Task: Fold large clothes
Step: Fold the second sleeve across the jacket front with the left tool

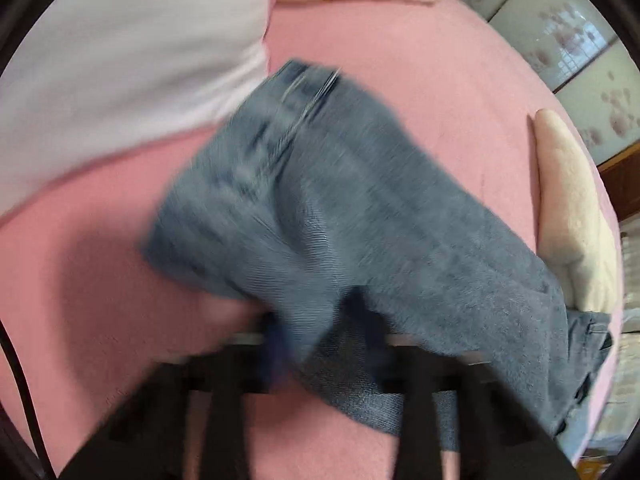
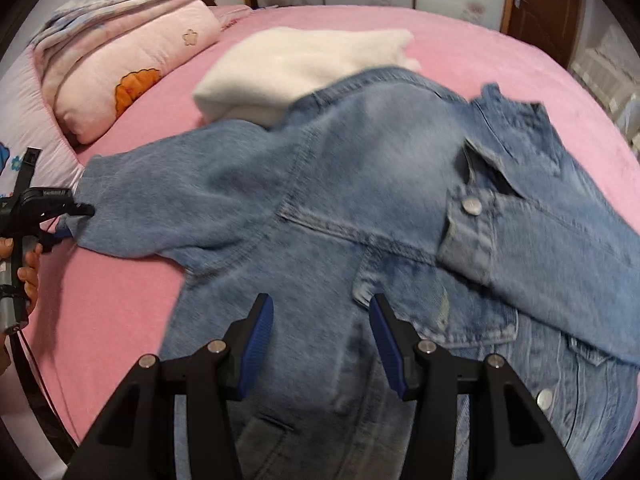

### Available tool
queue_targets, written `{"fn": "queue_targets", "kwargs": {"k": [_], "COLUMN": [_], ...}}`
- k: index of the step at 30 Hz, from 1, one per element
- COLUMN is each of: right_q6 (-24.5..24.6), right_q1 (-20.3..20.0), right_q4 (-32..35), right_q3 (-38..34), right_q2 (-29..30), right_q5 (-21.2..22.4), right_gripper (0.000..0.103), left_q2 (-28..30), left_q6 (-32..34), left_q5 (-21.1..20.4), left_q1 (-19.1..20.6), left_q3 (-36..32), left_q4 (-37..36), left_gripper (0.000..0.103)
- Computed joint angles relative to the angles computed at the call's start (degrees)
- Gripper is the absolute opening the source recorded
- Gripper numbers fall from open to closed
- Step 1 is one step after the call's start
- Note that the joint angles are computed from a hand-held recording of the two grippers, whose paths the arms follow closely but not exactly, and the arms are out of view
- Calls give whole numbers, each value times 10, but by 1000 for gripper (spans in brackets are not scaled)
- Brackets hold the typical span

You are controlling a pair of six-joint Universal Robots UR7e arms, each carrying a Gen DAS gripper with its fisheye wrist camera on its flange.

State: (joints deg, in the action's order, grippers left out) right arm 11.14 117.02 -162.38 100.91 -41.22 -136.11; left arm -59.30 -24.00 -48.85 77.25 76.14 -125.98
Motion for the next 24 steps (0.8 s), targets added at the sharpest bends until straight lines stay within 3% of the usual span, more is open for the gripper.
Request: {"fn": "queue_targets", "kwargs": {"k": [4, 6, 11, 16, 17, 19, 20, 21, 24], "right_q6": [15, 18, 24, 51, 56, 67, 75, 84, 97], "right_q1": [-6, -8, -13, -23, -26, -33, -39, -46, -60], "right_q4": [-10, -17, -50, -78, -86, -95, -96, -95, -92], "right_q3": [35, 57, 115, 170, 183, 206, 219, 231, 260], "right_q2": [-27, -44, -96, -154, -168, -192, -207, -222, -257], "right_q5": [6, 6, -6, -16, -20, -30, -32, -32, -34], "right_gripper": [50, 50, 50, 50, 50, 50, 50, 50, 50], "left_q2": [0, -1, 4, 50, 62, 90, 104, 114, 127], "left_q6": [9, 27, 127, 204, 208, 220, 219, 216, 211], "left_q5": [66, 69, 23, -73, -85, -112, -117, -119, -137], "left_q1": [-43, -73, -167, -262, -274, -292, -300, -308, -315], "left_q3": [31, 44, 84, 120, 125, 131, 135, 147, 171], "left_q4": [-53, -88, -190, -235, -230, -218, -210, -219, -229], "left_gripper": [6, 5, 5, 7, 14, 46, 69, 76, 76]}}
